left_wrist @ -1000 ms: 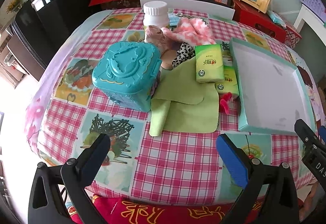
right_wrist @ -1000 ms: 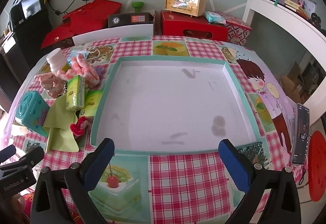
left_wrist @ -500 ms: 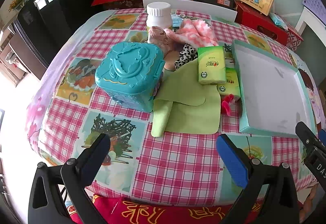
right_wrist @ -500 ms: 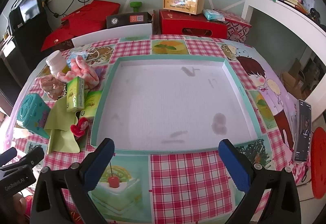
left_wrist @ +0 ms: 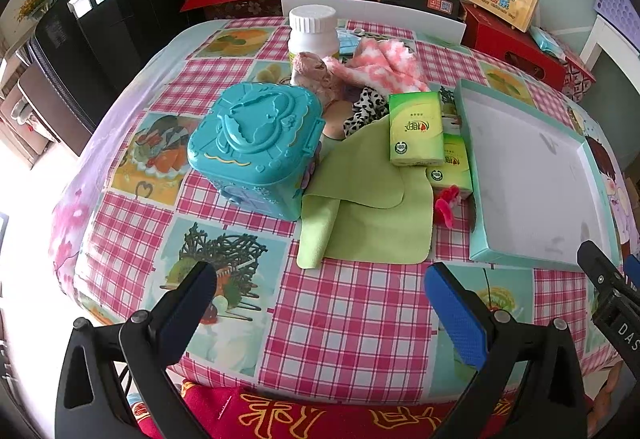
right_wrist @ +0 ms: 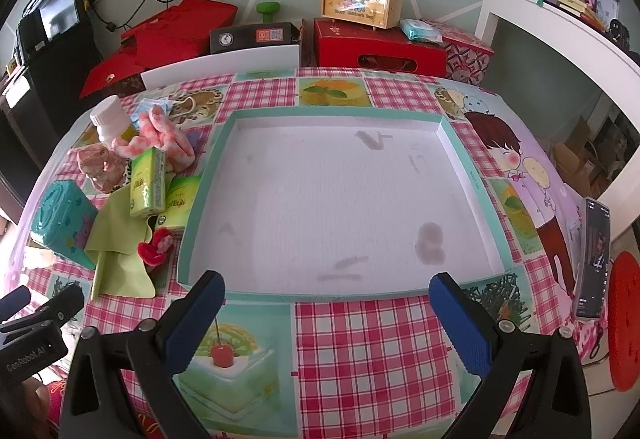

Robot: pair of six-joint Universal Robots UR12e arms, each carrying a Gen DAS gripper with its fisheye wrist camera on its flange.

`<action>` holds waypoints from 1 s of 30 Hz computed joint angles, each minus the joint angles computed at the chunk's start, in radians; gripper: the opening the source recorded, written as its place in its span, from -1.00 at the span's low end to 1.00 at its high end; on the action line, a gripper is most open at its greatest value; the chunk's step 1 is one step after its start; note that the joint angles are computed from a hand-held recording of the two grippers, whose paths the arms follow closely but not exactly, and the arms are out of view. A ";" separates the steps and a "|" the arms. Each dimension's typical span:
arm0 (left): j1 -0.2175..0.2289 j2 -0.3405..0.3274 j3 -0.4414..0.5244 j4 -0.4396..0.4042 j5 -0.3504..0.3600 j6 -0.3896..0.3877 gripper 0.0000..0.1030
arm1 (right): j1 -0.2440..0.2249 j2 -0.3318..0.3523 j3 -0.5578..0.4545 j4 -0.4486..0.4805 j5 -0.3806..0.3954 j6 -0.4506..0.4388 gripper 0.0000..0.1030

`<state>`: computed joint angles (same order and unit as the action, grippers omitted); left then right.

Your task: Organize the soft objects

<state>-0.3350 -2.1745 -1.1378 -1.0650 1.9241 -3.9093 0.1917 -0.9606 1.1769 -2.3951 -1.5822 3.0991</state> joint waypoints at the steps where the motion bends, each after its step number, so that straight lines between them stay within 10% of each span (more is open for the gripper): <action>1: 0.000 0.000 0.001 -0.001 0.001 -0.002 1.00 | 0.000 0.000 0.000 0.001 0.000 0.000 1.00; 17: 0.004 0.000 0.005 0.005 -0.013 0.004 1.00 | 0.003 0.000 0.000 0.000 -0.001 -0.015 1.00; 30: 0.065 -0.017 0.097 0.131 -0.066 0.020 1.00 | -0.002 0.069 -0.163 0.038 0.145 -0.074 1.00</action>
